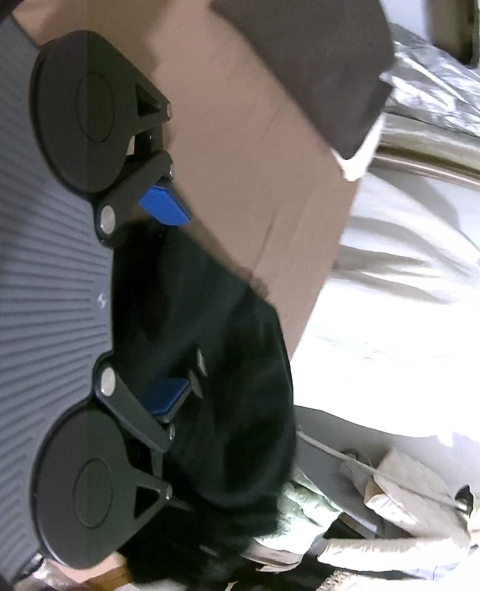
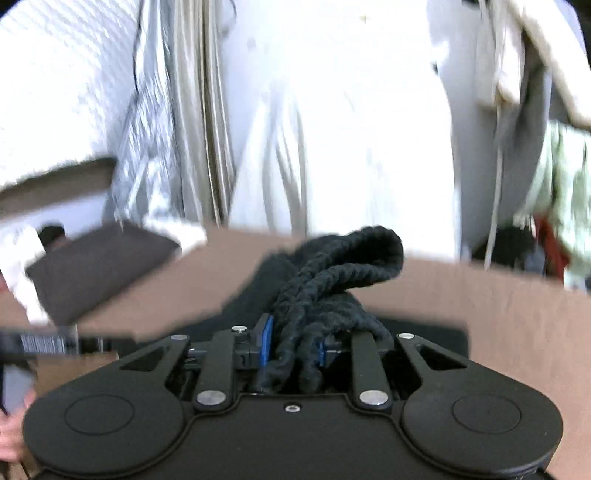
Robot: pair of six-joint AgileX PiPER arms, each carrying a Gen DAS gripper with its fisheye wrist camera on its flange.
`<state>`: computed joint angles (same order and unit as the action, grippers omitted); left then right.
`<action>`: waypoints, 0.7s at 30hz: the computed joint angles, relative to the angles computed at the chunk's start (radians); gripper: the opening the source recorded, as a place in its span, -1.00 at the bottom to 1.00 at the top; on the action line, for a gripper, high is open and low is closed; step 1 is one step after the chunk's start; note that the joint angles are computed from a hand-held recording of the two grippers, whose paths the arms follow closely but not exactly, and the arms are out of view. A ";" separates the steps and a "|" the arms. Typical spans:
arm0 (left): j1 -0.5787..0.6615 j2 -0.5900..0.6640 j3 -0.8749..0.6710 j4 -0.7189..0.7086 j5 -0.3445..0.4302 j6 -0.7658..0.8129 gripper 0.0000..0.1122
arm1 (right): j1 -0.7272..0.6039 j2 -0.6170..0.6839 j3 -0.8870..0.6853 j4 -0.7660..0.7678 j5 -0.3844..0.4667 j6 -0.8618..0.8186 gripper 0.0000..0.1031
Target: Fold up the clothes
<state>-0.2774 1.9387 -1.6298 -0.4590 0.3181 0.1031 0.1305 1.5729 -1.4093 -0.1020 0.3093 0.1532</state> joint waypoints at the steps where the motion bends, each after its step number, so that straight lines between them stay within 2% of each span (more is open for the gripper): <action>1: 0.002 -0.001 0.001 0.013 0.014 0.007 0.62 | -0.026 0.006 -0.053 0.053 0.033 -0.071 -0.51; 3: 0.004 0.015 -0.015 0.048 0.062 -0.021 0.62 | -0.116 0.065 -0.217 0.229 0.206 -0.241 -0.45; 4: 0.006 0.027 -0.027 0.048 0.089 -0.031 0.62 | -0.165 0.134 -0.317 0.291 0.306 -0.299 -0.27; 5: 0.010 0.039 -0.041 0.024 0.116 -0.026 0.62 | -0.199 0.217 -0.417 0.313 0.406 -0.332 -0.18; 6: 0.008 0.055 -0.062 0.026 0.134 -0.042 0.62 | -0.230 0.317 -0.516 0.296 0.506 -0.324 -0.03; 7: 0.006 0.072 -0.085 0.027 0.152 -0.057 0.62 | -0.264 0.410 -0.611 0.285 0.606 -0.277 0.00; 9: -0.017 0.087 -0.104 0.117 0.150 -0.136 0.62 | -0.343 0.499 -0.694 0.377 0.716 -0.165 0.11; 11: -0.042 0.075 -0.082 0.219 0.120 -0.178 0.62 | -0.425 0.498 -0.644 0.533 0.706 -0.077 0.10; 12: -0.047 0.067 -0.067 0.210 0.100 -0.147 0.62 | -0.442 0.471 -0.620 0.561 0.690 -0.079 0.08; 14: -0.044 0.064 -0.055 0.072 0.064 -0.011 0.61 | -0.439 0.415 -0.588 0.508 0.639 -0.041 0.10; 15: -0.041 0.077 -0.086 -0.028 0.078 0.084 0.60 | -0.432 0.386 -0.564 0.468 0.600 -0.046 0.10; 17: -0.040 0.121 -0.191 -0.107 0.143 0.182 0.62 | -0.430 0.336 -0.503 0.449 0.526 -0.088 0.10; 19: -0.044 0.189 -0.346 -0.027 0.238 0.166 0.64 | -0.442 0.303 -0.447 0.524 0.468 -0.184 0.10; 21: -0.039 0.290 -0.530 0.057 0.353 0.086 0.64 | -0.415 0.296 -0.434 0.626 0.465 -0.284 0.10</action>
<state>-0.3168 2.2289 -2.1602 -0.4018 0.6714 0.1890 -0.2840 1.8689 -1.8431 0.5236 0.7747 -0.1312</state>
